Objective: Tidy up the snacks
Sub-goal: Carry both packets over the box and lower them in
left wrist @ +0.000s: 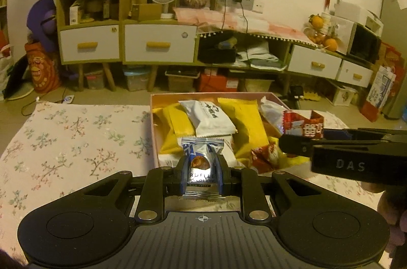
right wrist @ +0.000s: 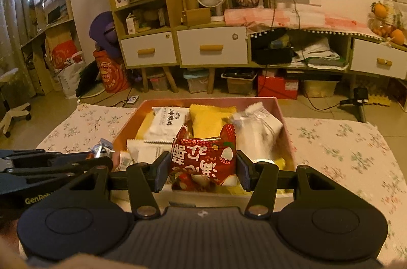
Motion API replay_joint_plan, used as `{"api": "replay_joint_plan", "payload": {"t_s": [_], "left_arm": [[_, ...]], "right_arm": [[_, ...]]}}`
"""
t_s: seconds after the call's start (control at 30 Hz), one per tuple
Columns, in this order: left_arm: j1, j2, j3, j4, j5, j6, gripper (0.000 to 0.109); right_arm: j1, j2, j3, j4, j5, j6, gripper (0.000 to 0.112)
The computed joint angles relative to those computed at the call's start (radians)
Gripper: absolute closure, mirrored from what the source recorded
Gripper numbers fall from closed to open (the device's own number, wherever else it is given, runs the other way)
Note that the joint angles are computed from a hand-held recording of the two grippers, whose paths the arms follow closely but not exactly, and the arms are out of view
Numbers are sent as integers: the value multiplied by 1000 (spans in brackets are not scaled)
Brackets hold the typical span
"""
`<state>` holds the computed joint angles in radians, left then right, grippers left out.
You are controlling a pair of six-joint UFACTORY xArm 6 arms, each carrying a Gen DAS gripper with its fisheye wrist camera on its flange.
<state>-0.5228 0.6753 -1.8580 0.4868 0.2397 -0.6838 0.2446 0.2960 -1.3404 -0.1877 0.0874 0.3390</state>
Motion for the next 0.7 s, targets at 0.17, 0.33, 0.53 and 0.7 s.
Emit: {"api": "replay_joint_plan", "payload": {"t_s": [0.17,0.33,0.53,0.7], "left_arm": [[3,66,-94,-41,46,45,89],[5,106,-144,-65,68,76,89],[6,128,-174,-60,74,78,86],[8,128,-174,-64,66,92,80]], "right_arm": [[11,54,-75,29,34,-23,62],[18,89,-122,33,64,-30,61],[19,103,-139,-10,79,-1,53],[9,91,-125,-39,42,42,41]]}}
